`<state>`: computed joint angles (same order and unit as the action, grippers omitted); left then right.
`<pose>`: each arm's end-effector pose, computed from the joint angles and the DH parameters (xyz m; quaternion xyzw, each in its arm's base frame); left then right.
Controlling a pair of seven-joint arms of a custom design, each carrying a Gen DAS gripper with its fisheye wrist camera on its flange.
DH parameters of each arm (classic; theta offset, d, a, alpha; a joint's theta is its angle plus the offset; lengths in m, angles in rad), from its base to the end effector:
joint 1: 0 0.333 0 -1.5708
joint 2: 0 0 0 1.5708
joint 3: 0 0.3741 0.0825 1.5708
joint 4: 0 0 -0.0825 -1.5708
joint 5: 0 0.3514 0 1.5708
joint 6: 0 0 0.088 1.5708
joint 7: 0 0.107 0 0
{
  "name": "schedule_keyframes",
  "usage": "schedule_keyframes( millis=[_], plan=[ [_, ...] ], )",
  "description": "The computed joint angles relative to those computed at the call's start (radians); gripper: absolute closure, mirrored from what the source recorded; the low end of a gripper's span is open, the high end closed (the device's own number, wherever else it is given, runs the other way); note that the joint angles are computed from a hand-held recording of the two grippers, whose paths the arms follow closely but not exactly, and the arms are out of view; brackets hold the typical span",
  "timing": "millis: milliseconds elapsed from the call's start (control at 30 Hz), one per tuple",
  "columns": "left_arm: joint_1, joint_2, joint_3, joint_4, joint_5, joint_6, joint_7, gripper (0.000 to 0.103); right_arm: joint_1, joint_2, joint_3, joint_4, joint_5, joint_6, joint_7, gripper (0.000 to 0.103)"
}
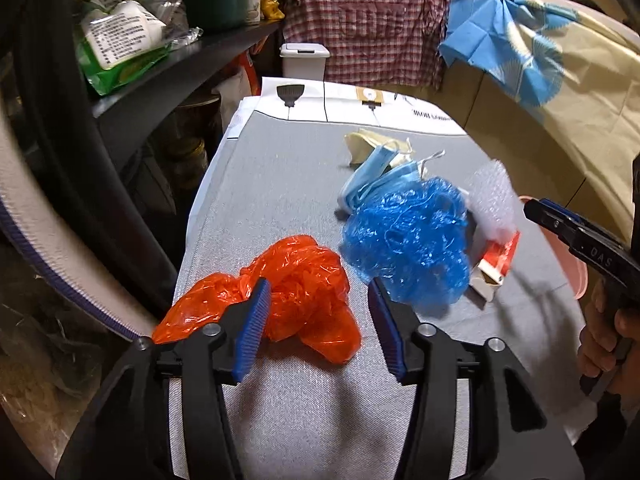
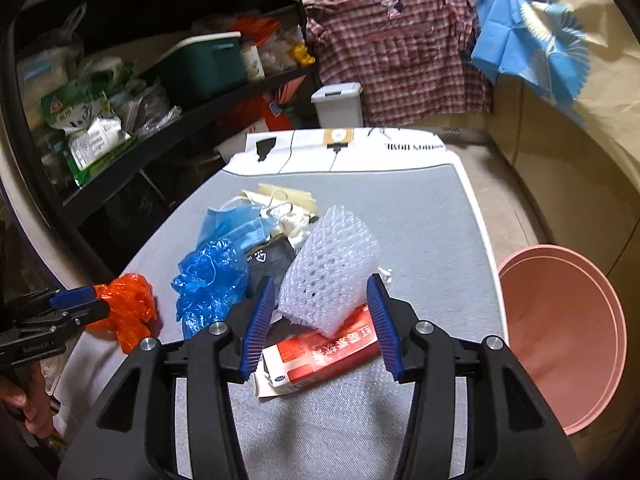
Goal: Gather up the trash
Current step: 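Grasp the bubble-wrap net with the right gripper while the left grasps the orange bag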
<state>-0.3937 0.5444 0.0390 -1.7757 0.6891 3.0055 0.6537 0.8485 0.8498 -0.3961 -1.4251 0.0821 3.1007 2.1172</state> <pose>0.6405 -0.2920 0.3914 -0.6264 0.6945 -0.2860 0.2086 0.6609 0.4396 0.3773 -0.6643 0.6077 -0.2042 0.3844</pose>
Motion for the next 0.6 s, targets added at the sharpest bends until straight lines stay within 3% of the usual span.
schedule_keyframes(
  millis=[333, 400, 600],
  plan=[
    [-0.030, 0.042, 0.022, 0.069, 0.045, -0.087, -0.008, 0.052, -0.068, 0.056, 0.072, 0.129, -0.062, -0.140, 0.004, 0.055],
    [-0.025, 0.043, 0.017, 0.073, 0.054, -0.089, -0.016, 0.052, -0.079, 0.060, 0.088, 0.139, -0.080, -0.150, 0.010, 0.059],
    [-0.027, 0.037, 0.018, 0.076, 0.087, -0.119, -0.055, 0.052, -0.109, 0.056, 0.127, 0.144, -0.118, -0.173, 0.021, 0.085]
  ],
)
